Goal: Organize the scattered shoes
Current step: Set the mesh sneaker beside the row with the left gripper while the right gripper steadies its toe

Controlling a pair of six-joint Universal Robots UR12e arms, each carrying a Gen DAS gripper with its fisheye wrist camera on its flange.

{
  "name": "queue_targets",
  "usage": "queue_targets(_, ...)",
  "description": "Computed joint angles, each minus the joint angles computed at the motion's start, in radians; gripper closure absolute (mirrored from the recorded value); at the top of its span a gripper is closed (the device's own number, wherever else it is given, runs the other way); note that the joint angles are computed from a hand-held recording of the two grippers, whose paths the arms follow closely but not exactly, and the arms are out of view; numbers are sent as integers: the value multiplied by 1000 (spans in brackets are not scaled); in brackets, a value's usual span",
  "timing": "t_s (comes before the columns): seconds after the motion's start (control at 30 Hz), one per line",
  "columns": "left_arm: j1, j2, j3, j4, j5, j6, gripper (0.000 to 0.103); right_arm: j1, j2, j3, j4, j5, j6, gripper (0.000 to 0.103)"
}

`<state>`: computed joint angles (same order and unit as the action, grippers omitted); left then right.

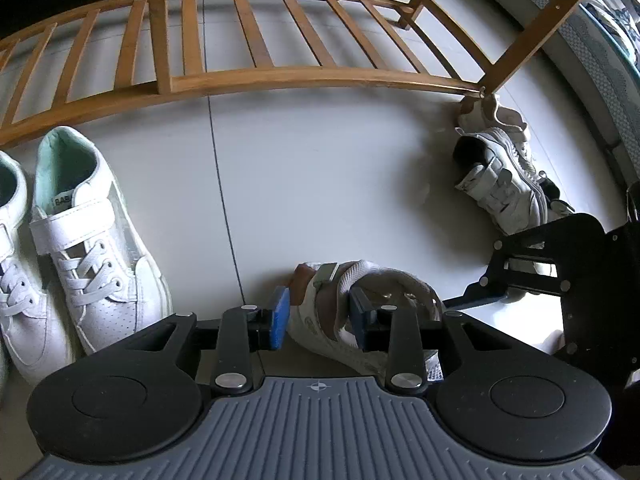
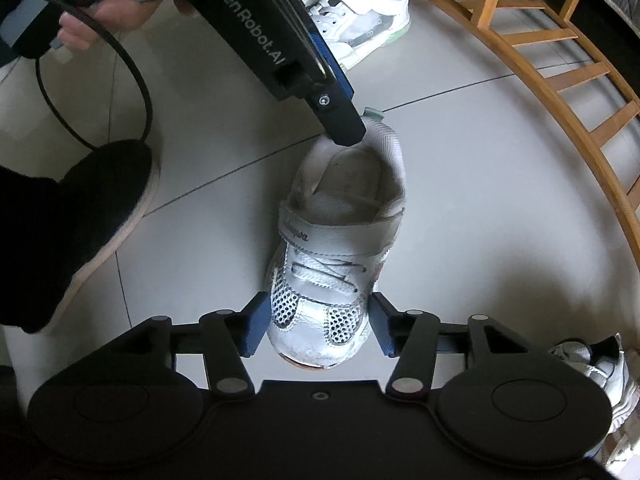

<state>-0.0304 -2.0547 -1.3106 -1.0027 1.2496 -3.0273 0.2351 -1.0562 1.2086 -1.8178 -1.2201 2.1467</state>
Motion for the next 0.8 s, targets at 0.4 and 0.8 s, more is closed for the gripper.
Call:
queue_targets(0.4, 25, 28, -32, 71, 27, -75, 69, 8, 33, -36, -8, 49, 159, 47)
queue_targets(0.8, 46, 50, -63, 102, 72, -163, 68, 35, 118, -141, -64, 99, 352, 47)
